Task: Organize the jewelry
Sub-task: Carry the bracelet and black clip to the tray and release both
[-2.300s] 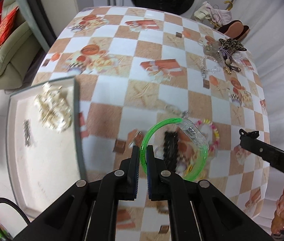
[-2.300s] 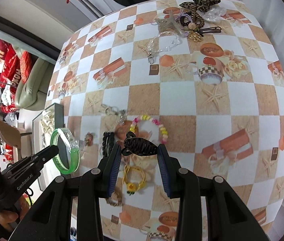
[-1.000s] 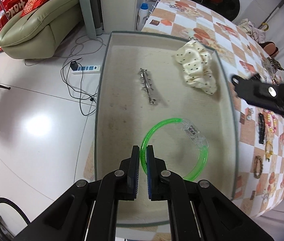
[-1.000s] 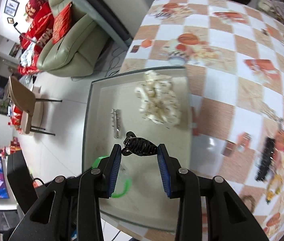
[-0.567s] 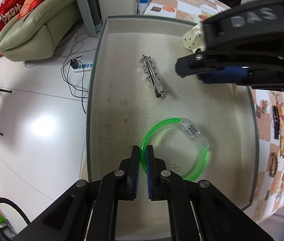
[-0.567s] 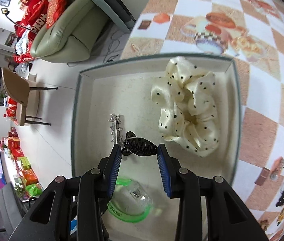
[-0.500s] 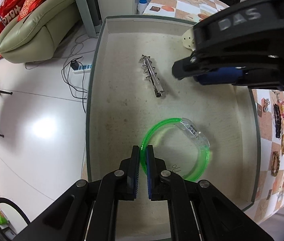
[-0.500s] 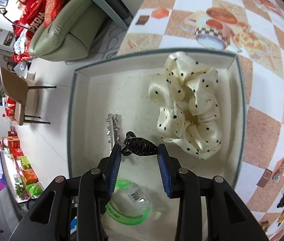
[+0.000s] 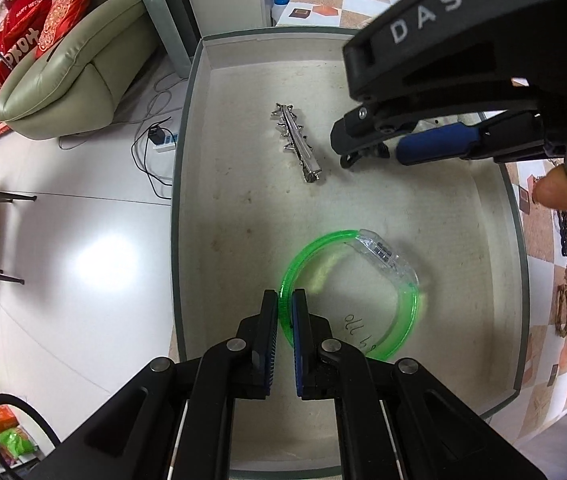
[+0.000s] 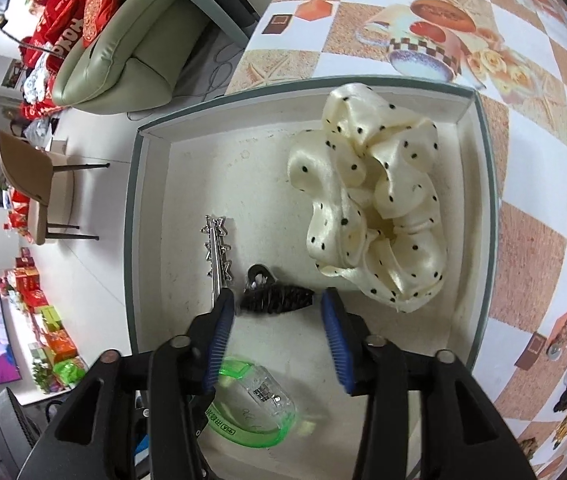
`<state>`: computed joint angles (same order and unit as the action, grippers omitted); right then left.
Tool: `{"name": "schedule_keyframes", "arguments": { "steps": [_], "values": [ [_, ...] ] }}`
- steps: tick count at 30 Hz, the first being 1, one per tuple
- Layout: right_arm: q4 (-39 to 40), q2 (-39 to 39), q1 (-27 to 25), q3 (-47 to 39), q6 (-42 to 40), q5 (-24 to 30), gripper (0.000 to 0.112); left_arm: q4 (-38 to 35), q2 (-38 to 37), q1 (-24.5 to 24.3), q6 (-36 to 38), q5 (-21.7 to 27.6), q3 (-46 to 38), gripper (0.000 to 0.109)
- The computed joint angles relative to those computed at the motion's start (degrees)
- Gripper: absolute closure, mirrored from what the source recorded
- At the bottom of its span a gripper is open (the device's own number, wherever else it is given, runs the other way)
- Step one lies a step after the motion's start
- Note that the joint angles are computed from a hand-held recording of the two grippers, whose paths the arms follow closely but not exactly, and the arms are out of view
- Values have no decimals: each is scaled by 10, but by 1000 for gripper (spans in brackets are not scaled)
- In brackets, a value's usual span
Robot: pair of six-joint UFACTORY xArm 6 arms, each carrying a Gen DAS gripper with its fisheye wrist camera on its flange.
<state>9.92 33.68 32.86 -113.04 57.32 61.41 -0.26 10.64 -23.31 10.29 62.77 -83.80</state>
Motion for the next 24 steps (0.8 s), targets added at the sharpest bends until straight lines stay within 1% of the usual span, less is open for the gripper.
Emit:
{"name": "schedule_keyframes", "arguments": {
  "steps": [3,7,9,11,12,14,19,21,24],
  "values": [
    [16,-15,-1,25,2,-24,56,4,-5,1,-2,5,0,98],
    [36,-58,-1,89,-1,-83,45,5,-10,2,6,9,1,98],
    [44,-79,-1,116,-1,-115,42,8,-15,2,10,9,5,98],
    [54,-98,-1,139,-4,-149,36,11,-15,1,11,12,2,98],
    [55,-108,1,152,-4,-166,30,13,-15,0,12,15,0,98],
    [64,-125,2,169,-8,-200,30,17,-20,0,16,12,6,98],
    [98,-159,9,202,-28,-244,29,19,-18,-6,16,28,-3,97],
    [99,-175,14,219,-22,-259,29,20,-15,-9,15,33,-8,97],
    [93,-217,19,267,1,-287,28,16,-14,-12,10,41,-14,97]
  ]
}}
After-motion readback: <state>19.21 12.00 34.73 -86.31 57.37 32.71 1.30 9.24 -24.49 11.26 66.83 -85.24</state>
